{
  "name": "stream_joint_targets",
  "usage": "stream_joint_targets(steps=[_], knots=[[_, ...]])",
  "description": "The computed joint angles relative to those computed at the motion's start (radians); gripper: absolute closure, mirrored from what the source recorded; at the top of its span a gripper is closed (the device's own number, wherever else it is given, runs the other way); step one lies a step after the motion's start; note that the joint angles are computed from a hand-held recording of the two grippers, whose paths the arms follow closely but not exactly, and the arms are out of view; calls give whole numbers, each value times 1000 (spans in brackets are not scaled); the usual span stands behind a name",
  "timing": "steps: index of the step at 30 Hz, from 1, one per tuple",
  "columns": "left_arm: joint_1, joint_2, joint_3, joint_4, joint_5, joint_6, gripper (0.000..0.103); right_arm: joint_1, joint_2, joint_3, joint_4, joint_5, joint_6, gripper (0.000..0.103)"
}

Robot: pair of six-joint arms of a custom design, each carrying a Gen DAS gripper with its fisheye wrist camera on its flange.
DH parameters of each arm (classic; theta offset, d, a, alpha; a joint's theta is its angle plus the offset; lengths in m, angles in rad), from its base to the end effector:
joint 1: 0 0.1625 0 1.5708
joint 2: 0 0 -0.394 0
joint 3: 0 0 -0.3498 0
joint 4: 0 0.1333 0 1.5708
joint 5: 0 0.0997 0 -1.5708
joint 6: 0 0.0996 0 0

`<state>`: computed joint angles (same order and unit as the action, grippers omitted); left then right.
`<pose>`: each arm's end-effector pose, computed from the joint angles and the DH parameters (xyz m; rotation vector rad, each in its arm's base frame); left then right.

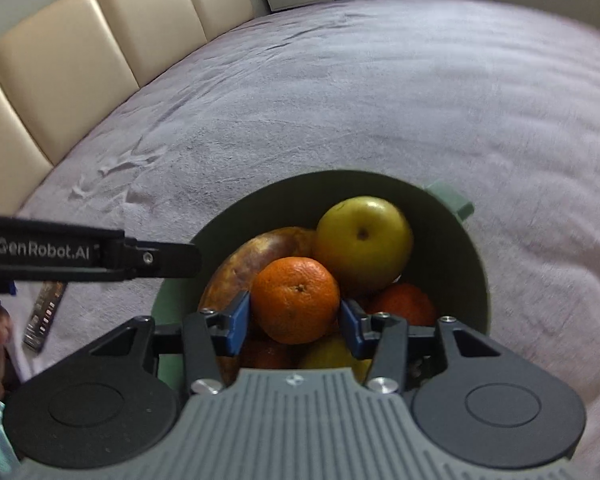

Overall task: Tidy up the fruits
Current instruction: 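Open the left gripper to drop the apple in while the right gripper lowers the mandarin in, then open the right gripper to release the mandarin and lift both grippers away from the colander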

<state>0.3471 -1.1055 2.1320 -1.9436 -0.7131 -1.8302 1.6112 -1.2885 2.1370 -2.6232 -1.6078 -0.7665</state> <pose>-0.3028 -0.3314 0.1030 -0.3430 2.2776 -1.0059 0.1480 -0.4532 0.2012 1.1815 -2.7824 0.2692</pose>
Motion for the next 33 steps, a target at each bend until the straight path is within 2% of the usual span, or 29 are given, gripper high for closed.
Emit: stream_joint_targets(steps=[3,8,12,17,19,21,24,27,32,33], knots=[[2,2,0,-4,-1,3,55,5,-4,5,-2,-5,-11,57],[-1,8,-11,5,-7,11,54,27,-2,30,-69,-37,-37,53],[-8,11,-18,17,-7,11,52,26,-21,41,-79,-22,-49,37],[-35,23,-48,71,18,1,51,42,-57,61,-136,-18,-72,36],[-55,38,-81,149,43,-21,47,47,-80,71,-171,-13,-67,27],[-81,59,-123,259,77,-57,42,58,-102,81,-214,-26,-62,22],[-120,88,-178,403,126,-103,36,72,-141,92,-270,-57,-58,20],[-157,120,-233,549,172,-170,29,79,-187,98,-302,-80,-40,11],[-213,178,-314,751,218,-280,21,75,-272,108,-321,-94,-35,7],[-223,190,-329,786,223,-300,15,68,-294,113,-323,-84,-39,6]])
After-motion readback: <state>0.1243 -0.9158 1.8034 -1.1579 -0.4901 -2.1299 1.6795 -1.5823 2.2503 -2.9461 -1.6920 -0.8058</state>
